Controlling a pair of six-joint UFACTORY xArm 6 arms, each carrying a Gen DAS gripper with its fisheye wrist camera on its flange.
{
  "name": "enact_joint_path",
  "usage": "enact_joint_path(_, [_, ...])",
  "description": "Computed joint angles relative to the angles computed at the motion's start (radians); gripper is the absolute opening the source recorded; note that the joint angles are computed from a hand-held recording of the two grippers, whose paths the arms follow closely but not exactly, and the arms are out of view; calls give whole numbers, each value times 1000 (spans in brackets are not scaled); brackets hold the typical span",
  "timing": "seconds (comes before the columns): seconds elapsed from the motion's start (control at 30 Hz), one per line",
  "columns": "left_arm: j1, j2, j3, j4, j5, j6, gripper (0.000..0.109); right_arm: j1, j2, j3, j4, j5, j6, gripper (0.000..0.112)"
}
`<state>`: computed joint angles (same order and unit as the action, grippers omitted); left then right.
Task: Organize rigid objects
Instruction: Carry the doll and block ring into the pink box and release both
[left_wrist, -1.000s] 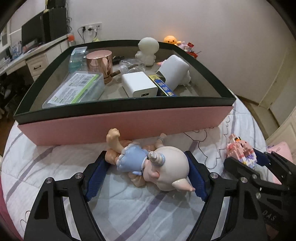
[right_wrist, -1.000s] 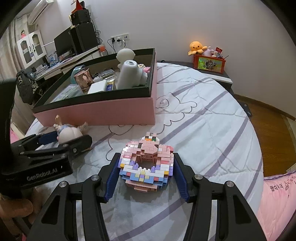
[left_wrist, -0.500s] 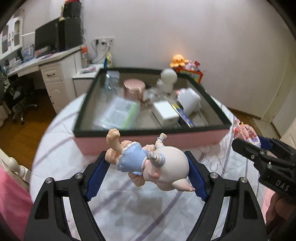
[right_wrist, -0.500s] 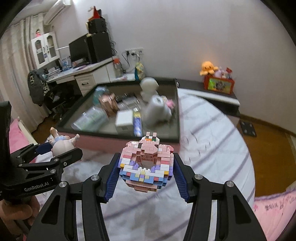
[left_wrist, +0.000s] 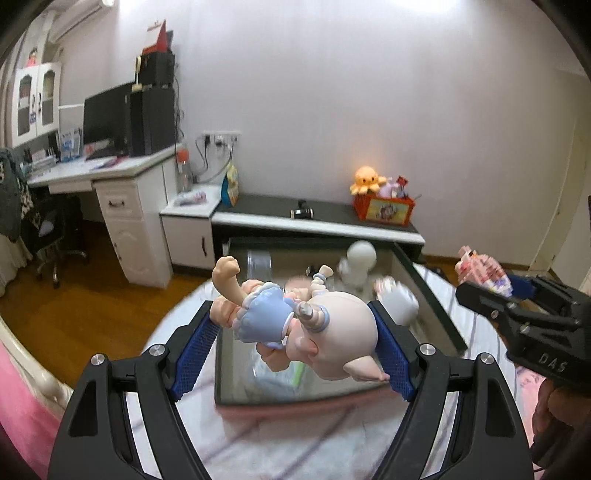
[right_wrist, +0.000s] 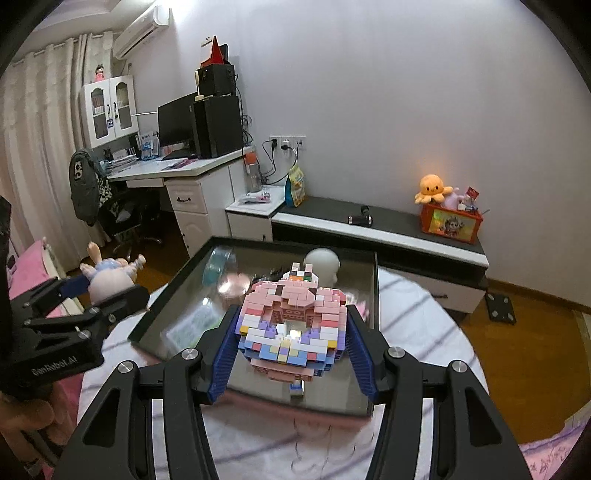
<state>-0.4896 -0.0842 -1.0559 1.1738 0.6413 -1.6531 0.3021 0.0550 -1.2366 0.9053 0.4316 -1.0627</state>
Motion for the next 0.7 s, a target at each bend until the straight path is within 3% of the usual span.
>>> enact_joint_path(0.27, [75, 107, -96, -20, -73, 58, 81, 17, 151, -157, -78, 22, 80, 56])
enact_joint_path(0.5, [110, 227, -173, -120, -121, 154, 82, 9, 274, -260, -156, 62, 170, 58])
enact_joint_path(0.6, [108, 234, -183, -114, -86, 135, 90, 5, 281, -257, -149, 51, 180, 83])
enact_joint_path(0.63, [103, 222, -176, -90, -69, 107, 100, 1, 282, -260, -143, 50, 183, 84])
enact_joint_path(0.7, [92, 193, -156, -40, -38, 57, 103, -10, 271, -250, -126, 55, 187, 91])
